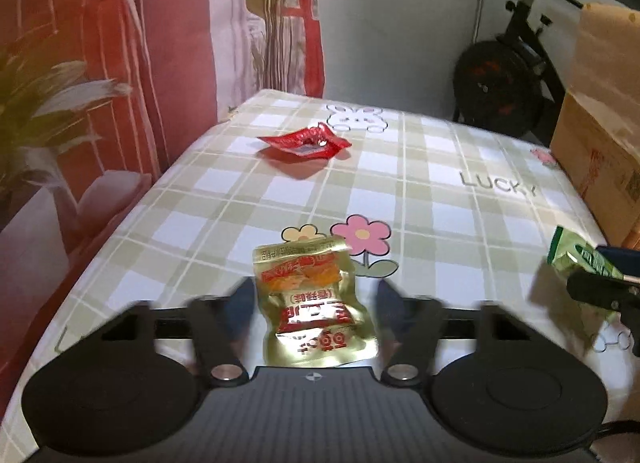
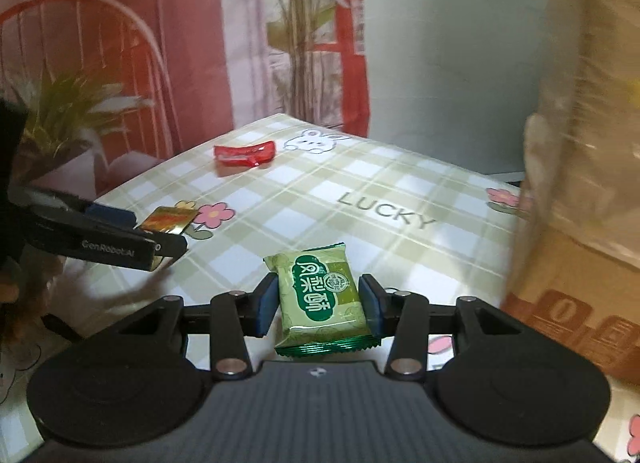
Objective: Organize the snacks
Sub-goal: 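Grasp the gold jelly packet with the left tool while the right grasps the green biscuit packet, then carry both held packets over the cardboard box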
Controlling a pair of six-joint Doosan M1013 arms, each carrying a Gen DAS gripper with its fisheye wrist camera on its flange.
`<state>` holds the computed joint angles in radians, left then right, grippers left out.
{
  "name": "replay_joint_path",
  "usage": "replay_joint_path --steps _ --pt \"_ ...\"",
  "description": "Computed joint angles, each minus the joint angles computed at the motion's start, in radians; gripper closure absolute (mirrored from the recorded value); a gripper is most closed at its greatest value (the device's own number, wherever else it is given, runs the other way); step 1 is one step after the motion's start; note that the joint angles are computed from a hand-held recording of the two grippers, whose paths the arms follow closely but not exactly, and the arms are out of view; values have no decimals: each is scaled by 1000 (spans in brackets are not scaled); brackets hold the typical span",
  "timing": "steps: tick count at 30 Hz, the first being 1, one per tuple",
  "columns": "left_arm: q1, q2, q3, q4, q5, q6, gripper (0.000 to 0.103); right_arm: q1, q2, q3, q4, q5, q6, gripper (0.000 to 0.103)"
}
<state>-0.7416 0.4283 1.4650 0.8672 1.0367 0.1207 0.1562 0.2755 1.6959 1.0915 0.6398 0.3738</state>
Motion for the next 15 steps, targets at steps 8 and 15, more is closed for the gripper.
replay_joint_path --steps 8,15 --pt "-19 -39 32 -18 -63 -28 59 -22 -25 28 46 12 -29 57" --pt "-58 -64 5 55 -65 -46 59 -42 -59 42 126 -6 -88 57"
